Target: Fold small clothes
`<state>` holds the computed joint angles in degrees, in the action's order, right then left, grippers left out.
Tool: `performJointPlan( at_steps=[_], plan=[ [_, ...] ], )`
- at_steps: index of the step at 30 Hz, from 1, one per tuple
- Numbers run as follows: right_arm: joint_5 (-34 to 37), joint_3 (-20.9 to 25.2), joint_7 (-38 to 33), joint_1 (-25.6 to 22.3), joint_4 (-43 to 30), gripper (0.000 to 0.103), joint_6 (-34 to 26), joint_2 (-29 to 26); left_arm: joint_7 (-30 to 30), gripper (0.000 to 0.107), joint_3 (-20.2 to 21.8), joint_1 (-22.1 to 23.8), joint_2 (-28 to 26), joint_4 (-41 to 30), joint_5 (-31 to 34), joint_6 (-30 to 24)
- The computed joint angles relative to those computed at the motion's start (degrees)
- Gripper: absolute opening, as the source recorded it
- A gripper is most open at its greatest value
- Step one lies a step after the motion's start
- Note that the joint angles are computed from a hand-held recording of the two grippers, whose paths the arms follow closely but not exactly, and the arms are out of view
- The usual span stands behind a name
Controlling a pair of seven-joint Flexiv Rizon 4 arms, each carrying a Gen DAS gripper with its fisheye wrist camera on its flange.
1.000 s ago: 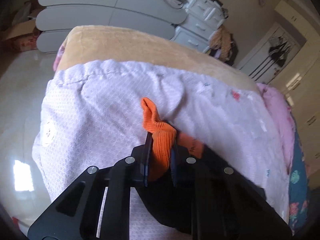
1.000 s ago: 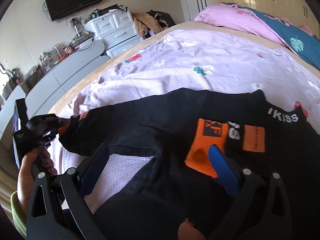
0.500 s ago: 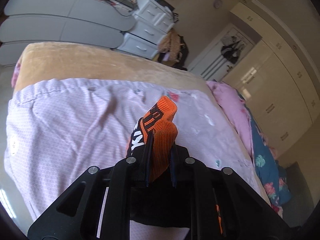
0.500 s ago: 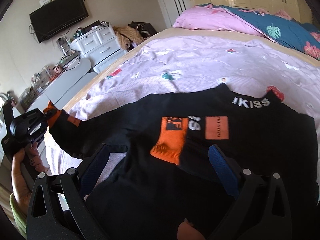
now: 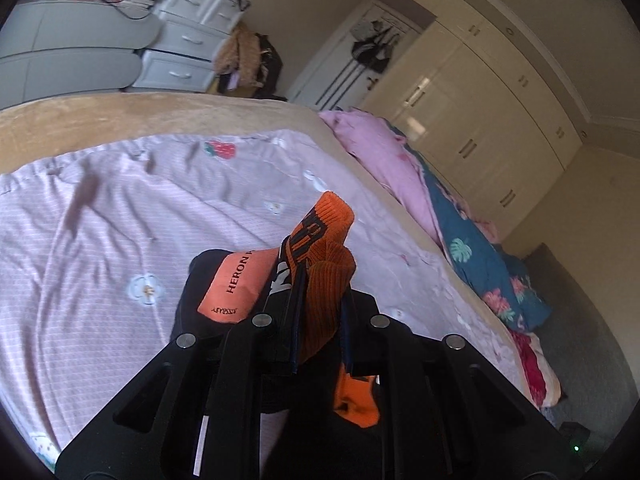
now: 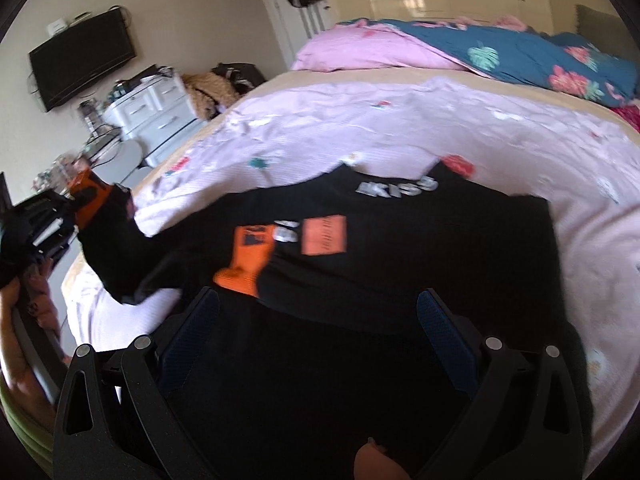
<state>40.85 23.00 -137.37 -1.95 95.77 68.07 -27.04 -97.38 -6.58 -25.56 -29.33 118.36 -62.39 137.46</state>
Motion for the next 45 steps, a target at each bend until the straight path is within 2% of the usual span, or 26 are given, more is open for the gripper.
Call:
performJointPlan(
  at_steps=[2, 8, 16, 23, 29, 31, 35, 38, 42, 43, 45],
  plan=[
    [0.6, -0.3, 0.2, -0.6, -0.1, 0.099, 0.2, -0.2, 1.7, 0.008, 0.0, -0.2, -0.5, -1.4, 0.8, -0.7],
    [1.9, -0.2, 0.6, -2.5, -2.3, 0.099, 0.3, -1.8, 0.5, 0.008, 0.2, 0.6, -1.0, -3.0, 8.4, -4.3],
    [2.9, -0.3, 1.9, -4.2, -4.3, 0.099, 2.1, -3.1, 6.8, 0.008, 1.5, -2.2, -4.6, -12.3, 10.9, -10.5],
    [3.2, -0.3, 4.4, -5.9, -6.0, 0.099, 5.2, -4.1, 8.8, 0.008, 2.9, -3.1, -7.6, -18.9, 16.1, -15.6],
    [1.4, -0.5, 8.6, -6.9, -6.8, 0.099, 8.1, -5.3, 7.0, 0.008, 1.8, -1.0, -9.4, -21.5, 24.0, -21.9],
    [0.1, -0.8, 11.0, -7.0, -6.9, 0.099, 8.5, -5.7, 5.5, 0.008, -0.4, 1.3, -10.2, -22.4, 27.8, -25.0],
    [-2.6, -1.4, 16.4, -7.3, -7.4, 0.099, 8.4, -6.7, 2.9, 0.008, -9.1, 9.1, -12.6, -24.1, 36.4, -30.6],
    [-4.3, -1.3, 19.2, -7.8, -7.6, 0.099, 7.9, -7.4, 2.2, 0.008, -9.1, 9.4, -14.2, -26.0, 38.7, -35.1],
    [-6.1, -0.6, 21.6, -8.7, -8.0, 0.099, 6.6, -8.3, 1.3, 0.012, -13.8, 13.0, -16.7, -27.7, 42.3, -39.5],
    [-6.4, -0.3, 21.9, -9.0, -8.1, 0.099, 6.2, -8.5, 1.2, 0.016, -13.9, 13.2, -17.0, -28.0, 42.9, -40.5],
    [-6.7, 0.3, 22.0, -9.6, -8.5, 0.099, 4.5, -8.9, 2.0, 0.033, -16.3, 15.0, -17.4, -28.0, 44.1, -42.3]
  ],
)
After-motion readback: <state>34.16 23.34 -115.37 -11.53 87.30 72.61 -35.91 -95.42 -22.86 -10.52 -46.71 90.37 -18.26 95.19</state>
